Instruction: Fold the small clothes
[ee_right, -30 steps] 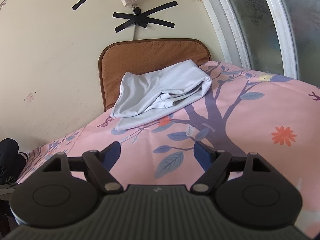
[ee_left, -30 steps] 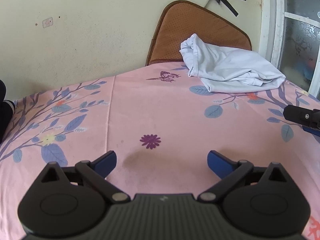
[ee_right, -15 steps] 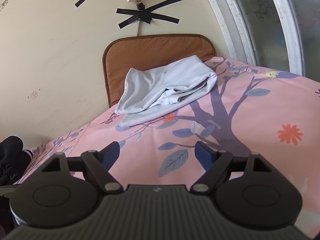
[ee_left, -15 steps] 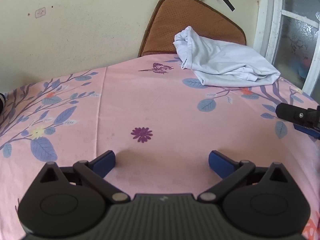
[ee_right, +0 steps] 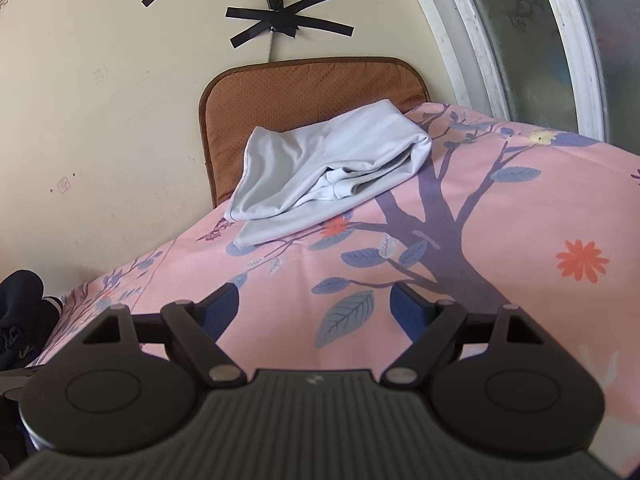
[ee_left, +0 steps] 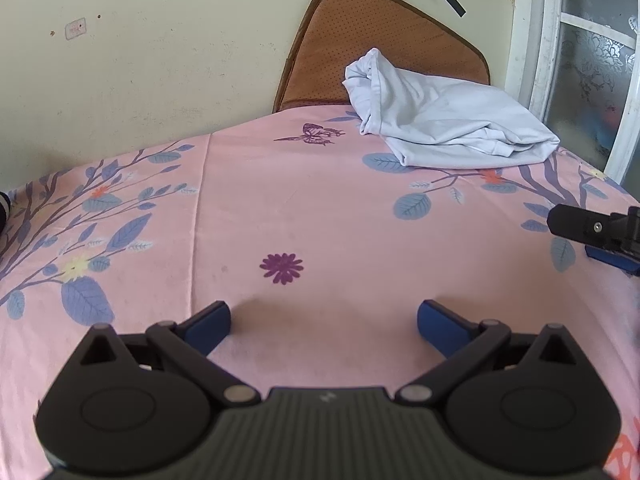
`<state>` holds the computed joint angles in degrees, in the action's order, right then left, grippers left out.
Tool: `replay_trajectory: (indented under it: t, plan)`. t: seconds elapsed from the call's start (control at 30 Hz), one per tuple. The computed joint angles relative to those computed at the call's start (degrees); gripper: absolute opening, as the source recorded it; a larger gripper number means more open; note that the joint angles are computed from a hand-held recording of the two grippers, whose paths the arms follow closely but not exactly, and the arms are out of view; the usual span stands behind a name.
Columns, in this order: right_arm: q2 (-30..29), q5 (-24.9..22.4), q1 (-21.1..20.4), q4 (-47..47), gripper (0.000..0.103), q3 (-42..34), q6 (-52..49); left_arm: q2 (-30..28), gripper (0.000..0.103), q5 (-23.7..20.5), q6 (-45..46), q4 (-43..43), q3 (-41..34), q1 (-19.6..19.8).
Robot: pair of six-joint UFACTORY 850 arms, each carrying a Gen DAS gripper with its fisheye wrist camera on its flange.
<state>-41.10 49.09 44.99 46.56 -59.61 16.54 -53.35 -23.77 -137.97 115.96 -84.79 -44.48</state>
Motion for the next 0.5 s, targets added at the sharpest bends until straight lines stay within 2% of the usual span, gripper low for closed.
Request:
replay_trajectory:
  t: [0.17,0.27,0.33,0.5]
  plan:
    - [-0.07,-1.66,-0.42,0.0,0.086,-0.54,-0.33,-0.18,0.103,-0.95,-0.68,-0.33,-0.03,-0.24]
    - [0.44,-3.45,0.64,5.19,0.086,-1.19,-4.49,0.55,0.103,-1.27,2.46,-6.31,0.41,-0.6]
    - [1.7,-2.84,1.75,3.13,0.086,0.41,-1.98,2.3,0.103,-2.17,-0.36,-5.11,2.79,-0.94]
    - [4.87,-2.15,5.71,5.64,0.086,2.86,-4.09,5.9,0.103,-10.46,-0.69,-4.33,7.73,-3.45]
